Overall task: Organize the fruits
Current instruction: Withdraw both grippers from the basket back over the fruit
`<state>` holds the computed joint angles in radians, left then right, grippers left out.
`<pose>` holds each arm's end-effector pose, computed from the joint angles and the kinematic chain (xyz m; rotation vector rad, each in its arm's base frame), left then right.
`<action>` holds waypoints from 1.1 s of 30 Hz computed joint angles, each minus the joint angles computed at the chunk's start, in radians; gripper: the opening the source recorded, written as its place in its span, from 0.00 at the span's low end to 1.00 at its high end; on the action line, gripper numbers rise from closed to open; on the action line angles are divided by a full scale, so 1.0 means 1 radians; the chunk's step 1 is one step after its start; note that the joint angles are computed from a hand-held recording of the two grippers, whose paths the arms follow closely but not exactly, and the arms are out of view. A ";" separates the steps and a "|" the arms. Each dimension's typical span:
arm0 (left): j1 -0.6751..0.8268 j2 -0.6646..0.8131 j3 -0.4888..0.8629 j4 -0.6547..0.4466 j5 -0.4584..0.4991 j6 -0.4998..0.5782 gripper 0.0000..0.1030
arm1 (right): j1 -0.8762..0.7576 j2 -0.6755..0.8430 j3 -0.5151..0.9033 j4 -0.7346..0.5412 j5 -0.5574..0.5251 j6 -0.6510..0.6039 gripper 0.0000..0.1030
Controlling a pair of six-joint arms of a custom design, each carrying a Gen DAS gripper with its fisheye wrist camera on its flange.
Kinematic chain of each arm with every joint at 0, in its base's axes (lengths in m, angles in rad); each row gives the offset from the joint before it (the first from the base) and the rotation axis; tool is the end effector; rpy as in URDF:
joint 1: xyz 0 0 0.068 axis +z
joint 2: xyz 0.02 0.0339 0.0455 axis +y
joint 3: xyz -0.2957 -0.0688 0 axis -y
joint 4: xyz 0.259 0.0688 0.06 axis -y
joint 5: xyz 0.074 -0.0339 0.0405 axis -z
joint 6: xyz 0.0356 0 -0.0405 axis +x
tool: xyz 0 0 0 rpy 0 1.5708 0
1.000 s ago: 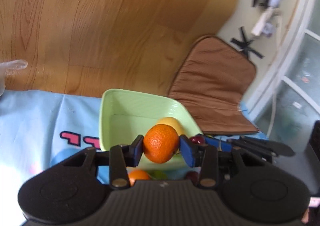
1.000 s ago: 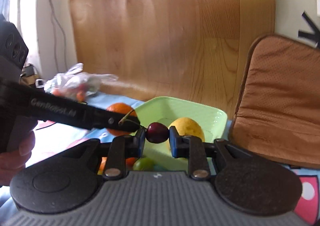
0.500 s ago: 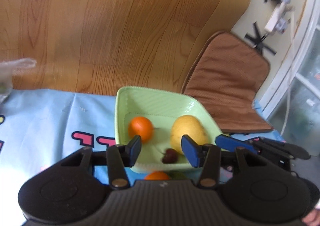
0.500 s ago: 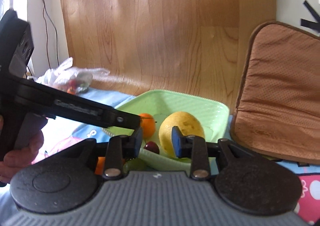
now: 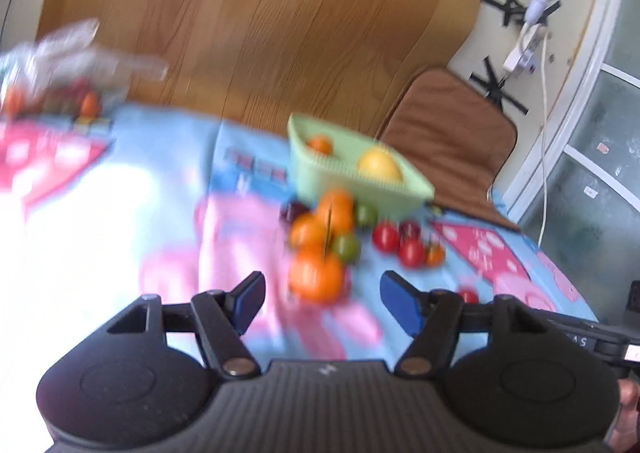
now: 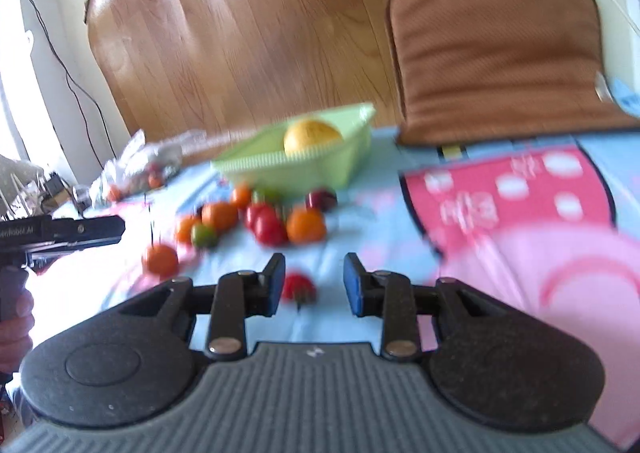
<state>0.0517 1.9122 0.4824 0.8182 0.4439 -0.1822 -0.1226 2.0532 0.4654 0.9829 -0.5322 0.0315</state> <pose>0.3021 0.0003 0.0832 -0.0002 2.1678 -0.5578 0.2988 -0.0186 0.0559 -0.1379 2.1219 0.5229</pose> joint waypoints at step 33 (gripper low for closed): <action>-0.181 0.009 -0.106 0.128 -0.351 0.167 0.66 | 0.132 0.077 -0.188 0.343 0.187 0.072 0.35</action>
